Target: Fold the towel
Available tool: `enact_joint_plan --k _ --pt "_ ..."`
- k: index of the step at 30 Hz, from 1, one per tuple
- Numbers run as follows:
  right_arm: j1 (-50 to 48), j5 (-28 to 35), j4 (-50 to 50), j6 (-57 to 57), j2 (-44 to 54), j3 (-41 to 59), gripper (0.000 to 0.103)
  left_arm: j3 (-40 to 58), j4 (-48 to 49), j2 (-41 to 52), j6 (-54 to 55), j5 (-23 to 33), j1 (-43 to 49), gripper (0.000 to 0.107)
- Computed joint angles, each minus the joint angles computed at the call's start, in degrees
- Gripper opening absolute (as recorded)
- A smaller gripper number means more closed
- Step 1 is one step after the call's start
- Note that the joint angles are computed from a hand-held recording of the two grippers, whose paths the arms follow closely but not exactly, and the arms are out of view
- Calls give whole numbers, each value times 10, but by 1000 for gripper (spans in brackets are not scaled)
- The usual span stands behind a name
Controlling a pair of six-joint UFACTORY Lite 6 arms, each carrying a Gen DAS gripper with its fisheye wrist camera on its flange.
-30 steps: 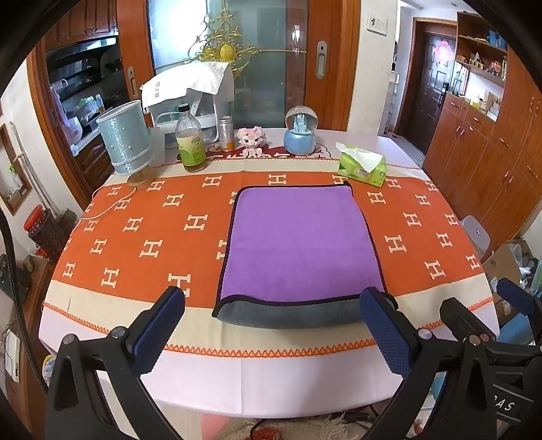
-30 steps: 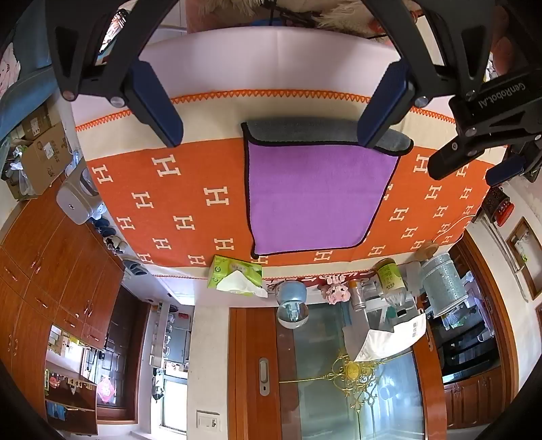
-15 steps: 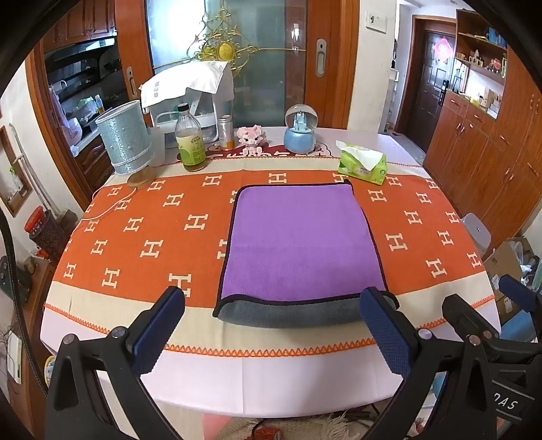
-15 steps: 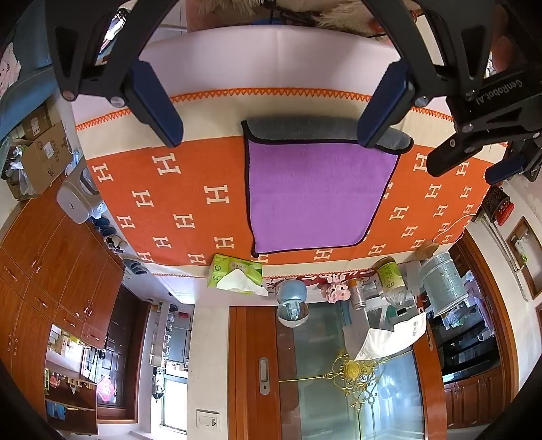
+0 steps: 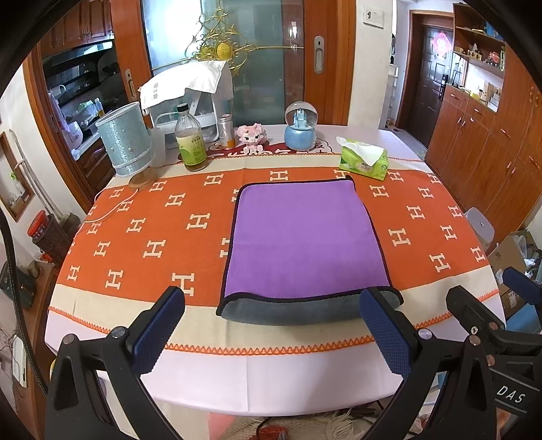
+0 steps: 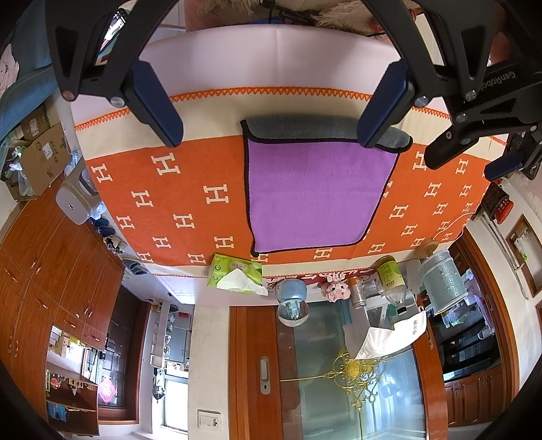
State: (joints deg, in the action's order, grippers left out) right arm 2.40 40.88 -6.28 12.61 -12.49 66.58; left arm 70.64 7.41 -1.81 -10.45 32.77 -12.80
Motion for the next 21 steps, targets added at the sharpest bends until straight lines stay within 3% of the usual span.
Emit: enact_joint_plan --k 21 --pt "-14 6 -17 19 13 11 103 4 -12 -8 14 12 -11 102"
